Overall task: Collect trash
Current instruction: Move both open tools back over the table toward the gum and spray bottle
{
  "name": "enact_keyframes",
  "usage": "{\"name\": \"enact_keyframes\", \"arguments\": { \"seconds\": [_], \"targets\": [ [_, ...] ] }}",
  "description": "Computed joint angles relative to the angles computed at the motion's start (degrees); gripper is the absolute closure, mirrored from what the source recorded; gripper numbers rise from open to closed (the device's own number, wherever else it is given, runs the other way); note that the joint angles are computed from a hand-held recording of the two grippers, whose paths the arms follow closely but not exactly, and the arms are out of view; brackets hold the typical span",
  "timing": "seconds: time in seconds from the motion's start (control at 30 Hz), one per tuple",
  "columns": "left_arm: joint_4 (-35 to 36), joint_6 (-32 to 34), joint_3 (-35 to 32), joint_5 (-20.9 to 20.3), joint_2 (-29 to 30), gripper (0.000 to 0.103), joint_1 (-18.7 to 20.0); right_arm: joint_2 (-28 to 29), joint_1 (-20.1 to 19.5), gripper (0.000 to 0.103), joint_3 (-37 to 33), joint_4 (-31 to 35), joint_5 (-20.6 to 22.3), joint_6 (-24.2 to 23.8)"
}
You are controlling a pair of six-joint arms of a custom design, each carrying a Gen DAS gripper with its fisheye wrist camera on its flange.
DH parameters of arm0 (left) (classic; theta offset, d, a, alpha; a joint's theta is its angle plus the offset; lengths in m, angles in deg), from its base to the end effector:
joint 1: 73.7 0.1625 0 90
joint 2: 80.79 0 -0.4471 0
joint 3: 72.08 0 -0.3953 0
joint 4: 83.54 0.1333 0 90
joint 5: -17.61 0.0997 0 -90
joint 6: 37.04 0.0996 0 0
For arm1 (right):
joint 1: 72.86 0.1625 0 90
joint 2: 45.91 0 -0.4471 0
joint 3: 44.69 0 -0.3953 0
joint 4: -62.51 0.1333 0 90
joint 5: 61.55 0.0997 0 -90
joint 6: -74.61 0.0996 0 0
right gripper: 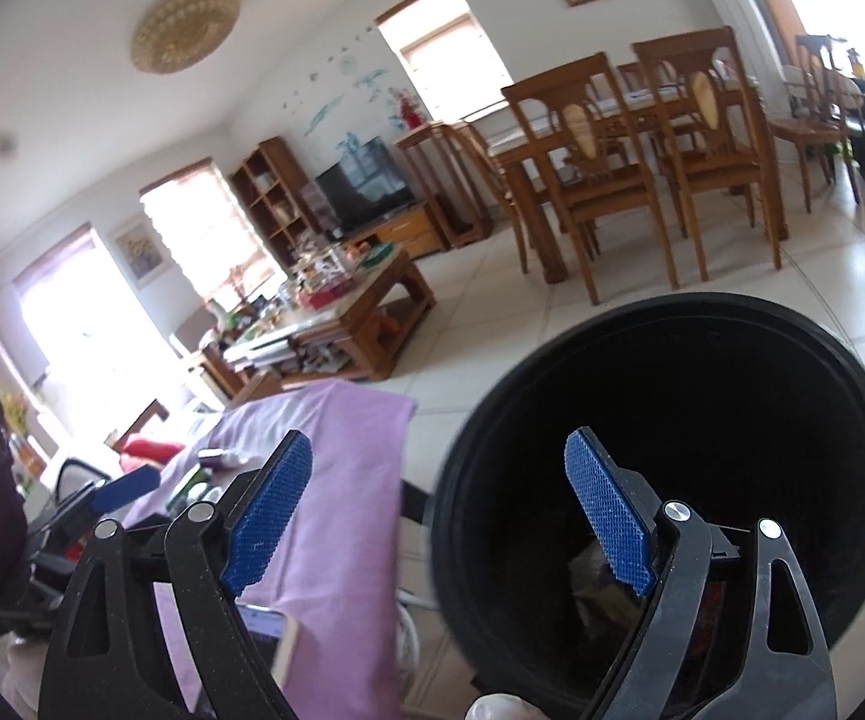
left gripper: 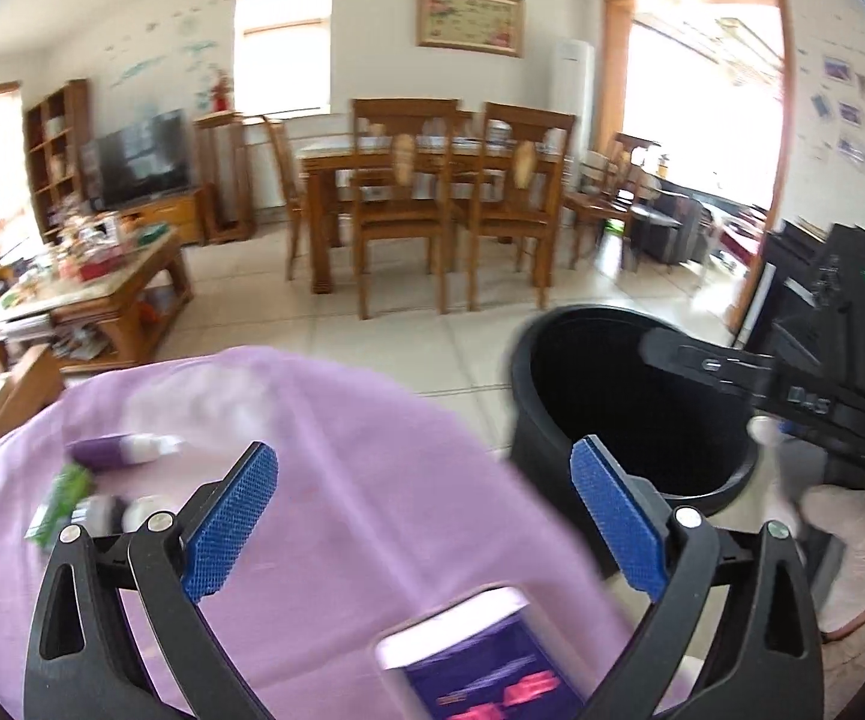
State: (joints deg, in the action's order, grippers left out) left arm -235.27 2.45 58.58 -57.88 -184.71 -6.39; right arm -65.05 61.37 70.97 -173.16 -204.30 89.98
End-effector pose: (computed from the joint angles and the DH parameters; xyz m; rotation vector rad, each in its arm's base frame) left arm -0.0015 -0.4139 0.3968 1.3010 2.3672 -0.7914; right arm 0.3793 -0.3122 -0.0477 0.0687 -2.3787 1.4929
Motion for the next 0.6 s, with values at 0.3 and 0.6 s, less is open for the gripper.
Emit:
{"name": "enact_keyframes", "arguments": {
  "seconds": [0.3,0.6],
  "targets": [
    [1.29,-0.70,-16.19,-3.95,8.50,0.006,15.17,3.35,0.53,0.018,-15.02,17.97,4.54,-3.78],
    [3.55,4.42,-25.71,3.73,15.91,0.023,20.15,7.97,-0.20,0.018,-29.03,34.79,10.25,-7.12]
  ]
}}
